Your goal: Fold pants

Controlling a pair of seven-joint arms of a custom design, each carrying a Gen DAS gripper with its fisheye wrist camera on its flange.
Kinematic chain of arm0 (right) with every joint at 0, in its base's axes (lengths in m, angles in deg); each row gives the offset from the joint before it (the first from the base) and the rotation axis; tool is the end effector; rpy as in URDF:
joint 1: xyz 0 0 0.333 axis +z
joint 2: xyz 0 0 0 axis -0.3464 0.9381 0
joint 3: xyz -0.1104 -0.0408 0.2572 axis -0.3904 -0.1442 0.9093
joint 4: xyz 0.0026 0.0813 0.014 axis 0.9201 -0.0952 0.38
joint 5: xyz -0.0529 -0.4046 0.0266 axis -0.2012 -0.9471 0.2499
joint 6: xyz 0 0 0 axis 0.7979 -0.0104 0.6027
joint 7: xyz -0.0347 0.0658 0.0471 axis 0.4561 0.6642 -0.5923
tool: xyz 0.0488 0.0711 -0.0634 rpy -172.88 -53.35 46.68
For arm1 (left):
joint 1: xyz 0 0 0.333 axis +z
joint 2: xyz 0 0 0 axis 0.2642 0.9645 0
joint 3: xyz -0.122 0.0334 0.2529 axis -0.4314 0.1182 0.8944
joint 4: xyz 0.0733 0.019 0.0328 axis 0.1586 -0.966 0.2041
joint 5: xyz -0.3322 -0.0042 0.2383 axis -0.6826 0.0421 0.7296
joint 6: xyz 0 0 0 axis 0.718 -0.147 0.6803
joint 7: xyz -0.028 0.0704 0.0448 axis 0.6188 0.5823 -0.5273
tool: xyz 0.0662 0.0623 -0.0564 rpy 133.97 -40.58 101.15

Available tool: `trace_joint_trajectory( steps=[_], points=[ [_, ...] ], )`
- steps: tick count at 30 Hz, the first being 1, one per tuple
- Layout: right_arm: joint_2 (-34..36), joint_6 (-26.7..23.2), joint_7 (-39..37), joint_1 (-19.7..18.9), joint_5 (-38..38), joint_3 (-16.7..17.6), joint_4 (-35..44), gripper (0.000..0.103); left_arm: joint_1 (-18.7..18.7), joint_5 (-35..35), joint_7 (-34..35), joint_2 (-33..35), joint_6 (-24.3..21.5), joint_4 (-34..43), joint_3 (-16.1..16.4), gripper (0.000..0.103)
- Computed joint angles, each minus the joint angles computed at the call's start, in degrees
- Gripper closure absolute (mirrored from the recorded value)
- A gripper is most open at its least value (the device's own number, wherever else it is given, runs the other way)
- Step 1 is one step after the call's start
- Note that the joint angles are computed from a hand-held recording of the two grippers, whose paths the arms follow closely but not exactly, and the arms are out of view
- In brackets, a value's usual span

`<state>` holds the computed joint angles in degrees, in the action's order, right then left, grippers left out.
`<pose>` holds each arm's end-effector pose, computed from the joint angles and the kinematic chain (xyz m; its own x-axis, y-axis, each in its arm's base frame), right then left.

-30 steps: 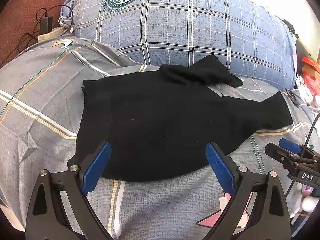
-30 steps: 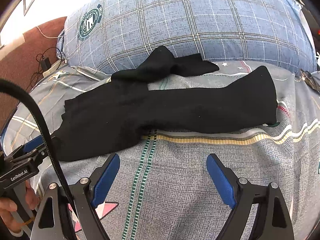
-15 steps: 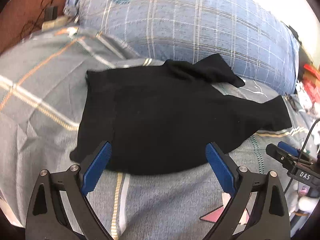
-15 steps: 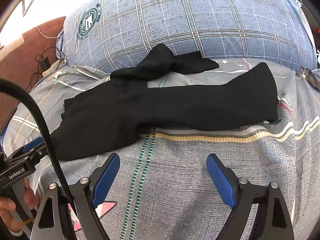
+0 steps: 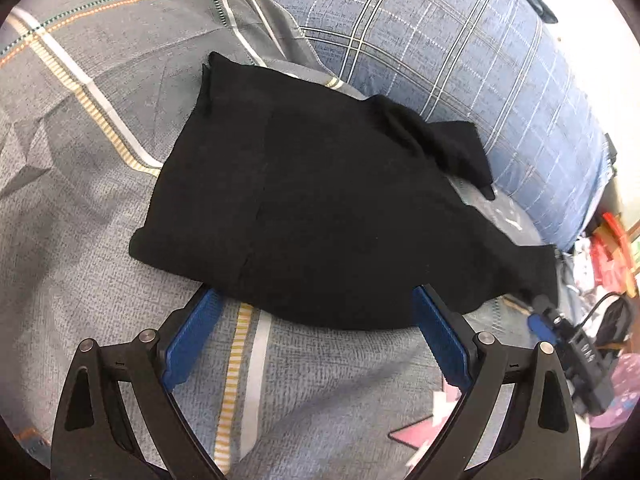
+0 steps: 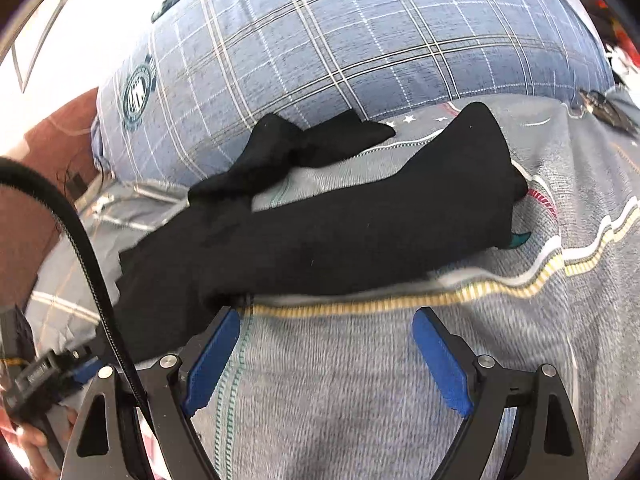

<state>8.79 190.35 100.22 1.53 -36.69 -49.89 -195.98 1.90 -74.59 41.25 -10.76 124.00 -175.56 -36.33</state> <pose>0.4085 0.3480 0.4979 0.0141 -0.9285 -0.3710 -0.7490 0.2360 -0.6191 0.3901 -0.1526 0.4531 0.1832 -0.8955 0.4055 -0.7504 -0.3939 -0.5308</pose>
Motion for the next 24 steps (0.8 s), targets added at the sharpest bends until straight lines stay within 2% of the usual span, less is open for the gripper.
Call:
trace_joint_trajectory(
  steps=[4, 8, 10, 13, 15, 16, 17, 18, 19, 22, 24],
  points=[
    [1.54, 1.11, 0.39, -0.58, -0.40, -0.23, 1.13, 0.015, 3.32, 3.75, -2.26, 2.13, 1.42, 1.27, -3.61, 0.007],
    [3.33, 4.13, 4.34, -2.75, -5.15, 0.56, 1.99, 0.015, 4.46, 5.09, -4.08, 5.75, 4.12, 3.35, -3.80, 0.007],
    [4.25, 5.70, 7.50, -3.99, -8.35, 1.07, 2.45, 0.015, 3.15, 4.34, -3.34, 7.40, 5.41, 4.36, -2.02, 0.007],
    [5.59, 6.43, 9.46, -3.95, -9.85, 0.42, 3.56, 0.015, -0.72, 0.48, -0.28, 9.62, 7.25, 5.79, 2.53, 0.008],
    [6.17, 9.11, 10.98, -3.97, -9.98, -0.44, 3.29, 0.016, -4.94, -3.46, 4.27, 10.63, 7.86, 6.67, 6.83, 0.026],
    [6.43, 10.15, 13.41, -4.81, -11.39, -0.10, 3.29, 0.024, -6.03, -5.46, 7.08, 11.11, 7.22, 7.43, 7.80, 0.048],
    [6.41, 11.48, 17.13, -6.09, -13.38, 0.43, 2.89, 0.032, -5.12, -4.33, 7.63, 11.33, 5.57, 8.18, 7.11, 0.062],
    [6.63, 11.58, 17.55, -5.83, -12.55, 0.00, 2.75, 0.054, -2.68, -3.04, 6.97, 11.32, 4.86, 8.47, 4.76, 0.068],
    [6.96, 11.93, 16.29, -4.89, -10.38, -0.98, 2.52, 0.065, -0.22, -0.93, 6.37, 11.04, 3.80, 8.69, 2.39, 0.077],
    [7.12, 13.49, 14.01, -4.18, -8.78, -1.68, 2.22, 0.079, 1.41, 1.00, 7.59, 9.70, 3.04, 8.43, 0.74, 0.086],
    [6.69, 10.87, 10.52, -3.22, -8.45, -1.48, 2.99, 0.081, 3.57, 3.77, 7.50, 8.10, 2.76, 8.18, -1.03, 0.088]
  ],
)
